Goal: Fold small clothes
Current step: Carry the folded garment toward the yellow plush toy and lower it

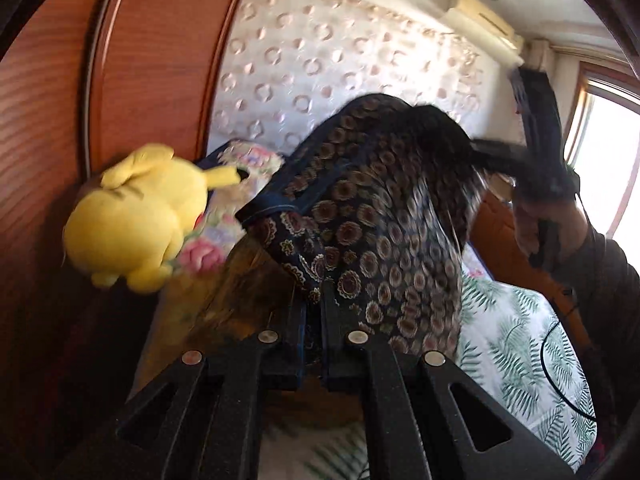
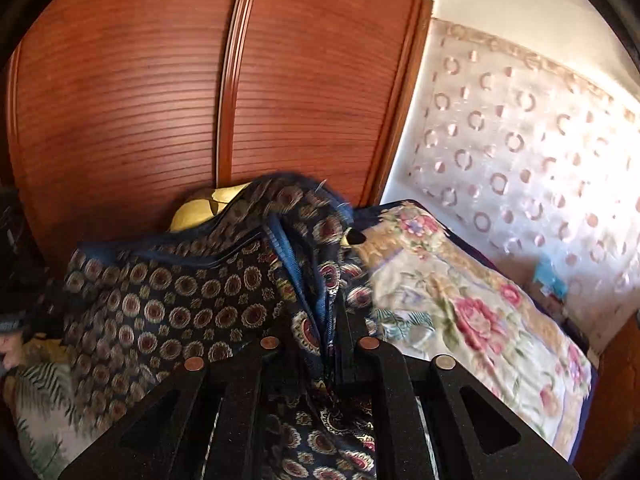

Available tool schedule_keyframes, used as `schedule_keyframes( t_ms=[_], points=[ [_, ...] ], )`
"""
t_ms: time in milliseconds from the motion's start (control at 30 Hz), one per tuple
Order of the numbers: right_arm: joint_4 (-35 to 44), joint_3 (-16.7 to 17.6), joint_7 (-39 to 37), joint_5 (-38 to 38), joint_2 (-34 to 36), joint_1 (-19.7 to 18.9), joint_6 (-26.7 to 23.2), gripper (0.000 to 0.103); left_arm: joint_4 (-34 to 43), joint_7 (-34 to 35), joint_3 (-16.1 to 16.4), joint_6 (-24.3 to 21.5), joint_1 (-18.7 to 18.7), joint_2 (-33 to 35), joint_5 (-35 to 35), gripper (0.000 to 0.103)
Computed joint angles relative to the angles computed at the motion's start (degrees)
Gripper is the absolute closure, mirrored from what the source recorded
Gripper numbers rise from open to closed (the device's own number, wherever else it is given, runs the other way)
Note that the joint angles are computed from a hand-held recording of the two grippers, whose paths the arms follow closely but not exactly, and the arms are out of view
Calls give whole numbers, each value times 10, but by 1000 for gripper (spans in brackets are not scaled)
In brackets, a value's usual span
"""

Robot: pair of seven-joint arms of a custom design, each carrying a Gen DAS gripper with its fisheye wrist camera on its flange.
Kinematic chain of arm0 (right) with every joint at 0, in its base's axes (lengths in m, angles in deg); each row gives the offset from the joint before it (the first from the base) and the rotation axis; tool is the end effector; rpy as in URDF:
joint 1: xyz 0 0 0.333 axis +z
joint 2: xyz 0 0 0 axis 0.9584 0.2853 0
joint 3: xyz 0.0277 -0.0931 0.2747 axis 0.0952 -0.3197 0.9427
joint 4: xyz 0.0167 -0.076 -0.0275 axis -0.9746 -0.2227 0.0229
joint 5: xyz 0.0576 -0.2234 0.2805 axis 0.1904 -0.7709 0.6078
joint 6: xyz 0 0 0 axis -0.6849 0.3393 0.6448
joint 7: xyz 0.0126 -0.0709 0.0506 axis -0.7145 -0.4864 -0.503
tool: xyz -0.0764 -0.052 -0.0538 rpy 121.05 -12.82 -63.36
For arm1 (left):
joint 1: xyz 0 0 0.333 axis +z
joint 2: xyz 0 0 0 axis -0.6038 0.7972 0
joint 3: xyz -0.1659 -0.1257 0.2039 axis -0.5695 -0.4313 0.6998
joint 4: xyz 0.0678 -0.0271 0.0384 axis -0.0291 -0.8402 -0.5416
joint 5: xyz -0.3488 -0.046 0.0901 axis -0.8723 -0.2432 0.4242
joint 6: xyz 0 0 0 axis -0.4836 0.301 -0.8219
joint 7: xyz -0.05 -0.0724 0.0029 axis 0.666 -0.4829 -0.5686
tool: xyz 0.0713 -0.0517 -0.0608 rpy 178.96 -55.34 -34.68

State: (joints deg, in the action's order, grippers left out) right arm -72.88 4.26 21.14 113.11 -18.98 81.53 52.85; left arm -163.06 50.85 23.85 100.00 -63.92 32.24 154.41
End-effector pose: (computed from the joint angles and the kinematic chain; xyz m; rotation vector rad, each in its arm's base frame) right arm 0.5731 0.0882 0.5613 -2.1386 0.4196 -0.5789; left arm 0.2773 -0.3821 0.4220 -1.8768 1.4446 -1.1291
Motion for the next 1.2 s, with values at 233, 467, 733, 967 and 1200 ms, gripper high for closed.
schedule_keyframes(
  t_ms=[233, 467, 733, 967, 1200],
  points=[
    [27, 13, 2, 10, 27, 9, 15, 87, -7, -17, -9, -25, -15, 12, -22, 97],
    [-40, 14, 19, 50, -16, 28, 98, 47, -8, -17, -6, -40, -22, 12, -39, 97],
    [-86, -7, 89, -44, -15, 6, 60, 47, -3, 4, -7, -63, -28, 19, -61, 97],
    [-72, -5, 122, -70, 23, -6, 54, 47, 8, 29, -8, -90, -37, 30, -87, 97],
    [-44, 6, 154, -87, 45, -14, 54, 47, 22, 79, -11, -137, -50, 30, -129, 71]
  ],
)
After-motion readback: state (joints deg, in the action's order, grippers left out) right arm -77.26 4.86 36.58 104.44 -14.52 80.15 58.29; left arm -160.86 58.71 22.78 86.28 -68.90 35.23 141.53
